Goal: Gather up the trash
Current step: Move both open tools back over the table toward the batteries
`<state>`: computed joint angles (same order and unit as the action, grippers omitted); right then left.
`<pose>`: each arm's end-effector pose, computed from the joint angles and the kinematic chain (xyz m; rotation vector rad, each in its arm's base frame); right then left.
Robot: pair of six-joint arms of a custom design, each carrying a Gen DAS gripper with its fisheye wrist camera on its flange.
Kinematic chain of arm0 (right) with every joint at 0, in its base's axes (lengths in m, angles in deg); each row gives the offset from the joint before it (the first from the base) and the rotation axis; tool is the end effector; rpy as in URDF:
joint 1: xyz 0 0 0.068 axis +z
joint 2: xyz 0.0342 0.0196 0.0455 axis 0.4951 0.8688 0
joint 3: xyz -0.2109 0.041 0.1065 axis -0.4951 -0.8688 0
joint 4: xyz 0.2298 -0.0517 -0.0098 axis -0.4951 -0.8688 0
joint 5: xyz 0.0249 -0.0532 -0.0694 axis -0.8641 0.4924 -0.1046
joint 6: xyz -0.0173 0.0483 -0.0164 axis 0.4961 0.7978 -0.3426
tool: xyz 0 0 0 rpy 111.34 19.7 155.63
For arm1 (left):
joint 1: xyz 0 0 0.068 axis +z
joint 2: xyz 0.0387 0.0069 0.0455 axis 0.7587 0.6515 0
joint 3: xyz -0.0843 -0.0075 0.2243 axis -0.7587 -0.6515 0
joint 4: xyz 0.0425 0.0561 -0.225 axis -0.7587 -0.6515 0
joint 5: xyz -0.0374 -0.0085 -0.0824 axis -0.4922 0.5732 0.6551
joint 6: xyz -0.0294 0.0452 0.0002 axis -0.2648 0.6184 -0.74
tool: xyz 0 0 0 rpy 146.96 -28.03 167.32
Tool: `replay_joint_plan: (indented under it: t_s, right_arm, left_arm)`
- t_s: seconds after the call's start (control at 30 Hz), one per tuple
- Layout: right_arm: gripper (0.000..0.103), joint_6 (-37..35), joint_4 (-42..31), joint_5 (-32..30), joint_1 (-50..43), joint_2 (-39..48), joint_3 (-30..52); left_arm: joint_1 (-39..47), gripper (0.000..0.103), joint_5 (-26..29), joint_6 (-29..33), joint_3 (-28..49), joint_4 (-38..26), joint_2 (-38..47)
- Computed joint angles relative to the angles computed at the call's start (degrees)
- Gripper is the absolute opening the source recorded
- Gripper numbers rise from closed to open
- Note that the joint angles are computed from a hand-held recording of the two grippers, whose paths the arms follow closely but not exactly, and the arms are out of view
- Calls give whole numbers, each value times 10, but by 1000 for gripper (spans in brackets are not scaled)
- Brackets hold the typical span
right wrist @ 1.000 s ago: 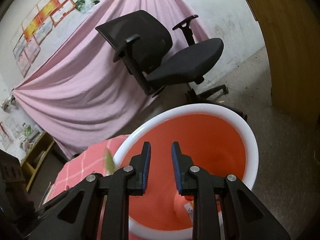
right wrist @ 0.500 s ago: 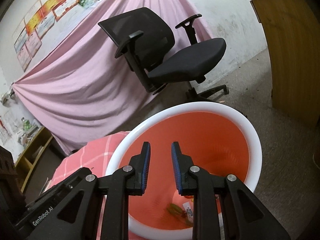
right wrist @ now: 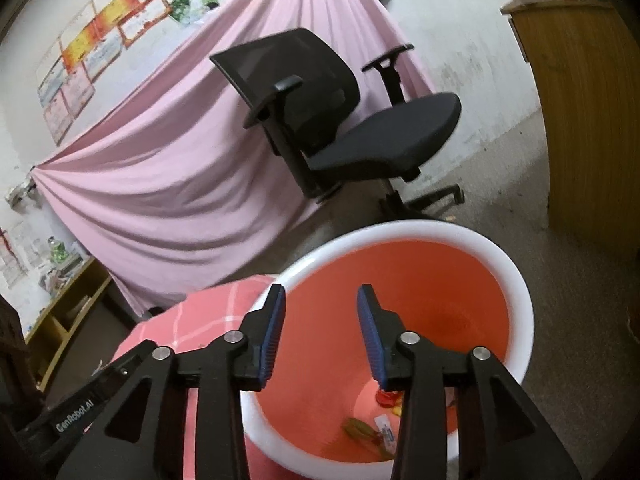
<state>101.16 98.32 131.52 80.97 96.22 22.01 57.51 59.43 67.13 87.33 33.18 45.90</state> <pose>0.1778 0.1720 0.0062 0.8973 1.7812 0.0713 0.3391 0.0219 0.0449 0.7990 2.0993 -0.6728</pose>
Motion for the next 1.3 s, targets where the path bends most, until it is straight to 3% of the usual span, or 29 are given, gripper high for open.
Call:
replay_joint_plan:
  t_s: [0.07, 0.2, 0.3, 0.37, 0.43, 0.53, 0.7, 0.77, 0.93, 1.1, 1.3]
  right_arm:
    - [58, 0, -17, 40, 15, -9, 12]
    - [75, -35, -18, 106, 38, -12, 44]
    - [82, -115, 44, 122, 36, -2, 65]
    - [95, -161, 84, 132, 35, 12, 82]
    - [103, -252, 189, 145, 38, 42, 96]
    - [103, -401, 329, 149, 42, 84, 121]
    - [103, -598, 468, 148, 48, 139, 179]
    - [103, -636, 486, 146, 49, 153, 198]
    - [103, -646, 396, 120, 42, 162, 262]
    - [103, -633, 303, 87, 36, 176, 321]
    - [103, -541, 97, 29, 13, 178, 397]
  left_arm:
    - [30, 42, 26, -19, -3, 23, -5]
    - [81, 47, 58, -41, -4, 66, -13]
    - [118, 72, 86, -52, 24, 69, 1]
    - [142, 95, 109, -76, 49, 73, 18]
    - [168, 101, 125, -137, 62, 129, 39]
    - [190, 101, 109, -196, 84, 187, 62]
    - [221, 101, 97, -231, 146, 215, 115]
    - [235, 101, 99, -231, 168, 211, 134]
    - [260, 101, 101, -205, 195, 198, 163]
    - [266, 101, 85, -183, 194, 236, 184]
    - [251, 101, 32, -146, 239, 201, 212]
